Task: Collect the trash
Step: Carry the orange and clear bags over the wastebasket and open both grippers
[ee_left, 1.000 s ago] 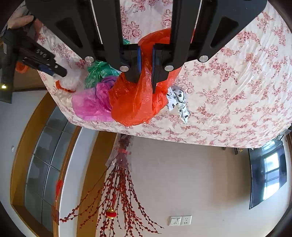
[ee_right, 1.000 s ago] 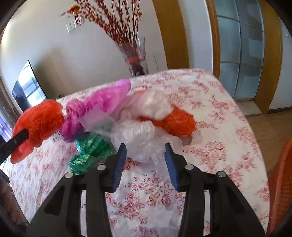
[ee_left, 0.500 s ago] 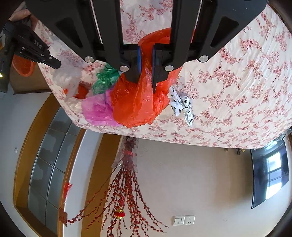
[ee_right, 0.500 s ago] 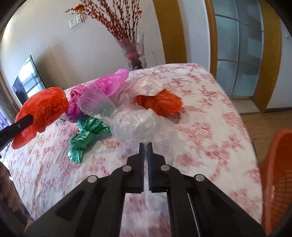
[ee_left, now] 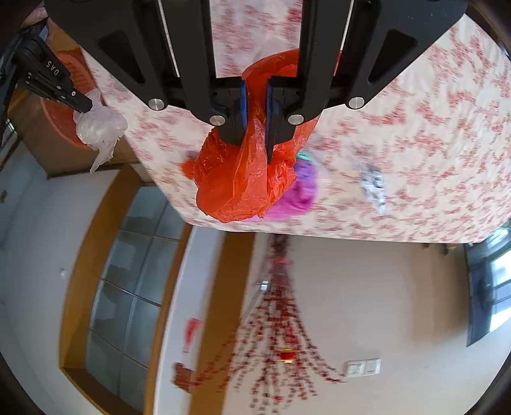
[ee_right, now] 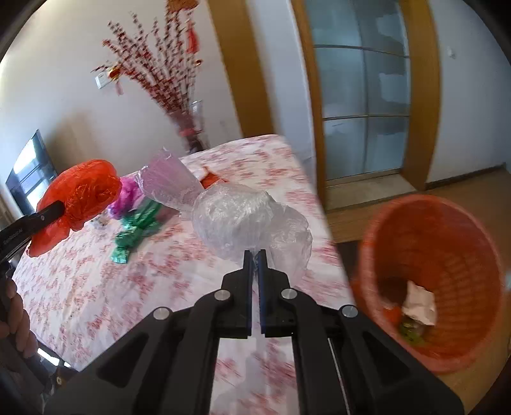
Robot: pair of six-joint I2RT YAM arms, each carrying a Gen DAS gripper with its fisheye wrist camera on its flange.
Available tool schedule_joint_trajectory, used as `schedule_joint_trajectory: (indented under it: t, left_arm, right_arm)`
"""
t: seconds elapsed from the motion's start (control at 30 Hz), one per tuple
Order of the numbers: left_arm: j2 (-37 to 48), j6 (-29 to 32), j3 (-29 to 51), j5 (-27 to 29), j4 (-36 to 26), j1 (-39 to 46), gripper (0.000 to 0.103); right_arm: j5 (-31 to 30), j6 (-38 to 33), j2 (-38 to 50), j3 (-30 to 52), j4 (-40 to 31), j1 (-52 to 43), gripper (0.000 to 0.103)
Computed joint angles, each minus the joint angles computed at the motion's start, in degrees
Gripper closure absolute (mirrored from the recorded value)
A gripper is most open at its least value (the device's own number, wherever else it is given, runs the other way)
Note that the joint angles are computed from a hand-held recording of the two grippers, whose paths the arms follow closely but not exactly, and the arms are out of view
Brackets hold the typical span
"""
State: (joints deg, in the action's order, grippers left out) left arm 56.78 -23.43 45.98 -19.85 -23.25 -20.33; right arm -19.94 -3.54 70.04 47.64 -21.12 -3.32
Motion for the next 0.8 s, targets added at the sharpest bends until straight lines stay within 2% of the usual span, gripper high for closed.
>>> schedule_joint_trajectory:
  t: [0.23,0.5,0.8]
  left_arm:
    - [7.01,-4.42,2.93,-3.3,2.97,-11.99,0.096]
    - [18.2,-7.04,8.66,-2.35,8.01,-19.78,0.096]
    - [29.47,-7.22,16.37,0.84,11.29,-24.91,0.096]
  right_arm:
    - [-4.34,-4.14,-4.28,-1.44,-2.49,-13.08,0.098]
    - [-9.44,-6.81,-1.48,0.22,-2.71,-26.62,0.098]
    - [-8.35,-5.5,4.26,2.15,2.33,-33.48,0.098]
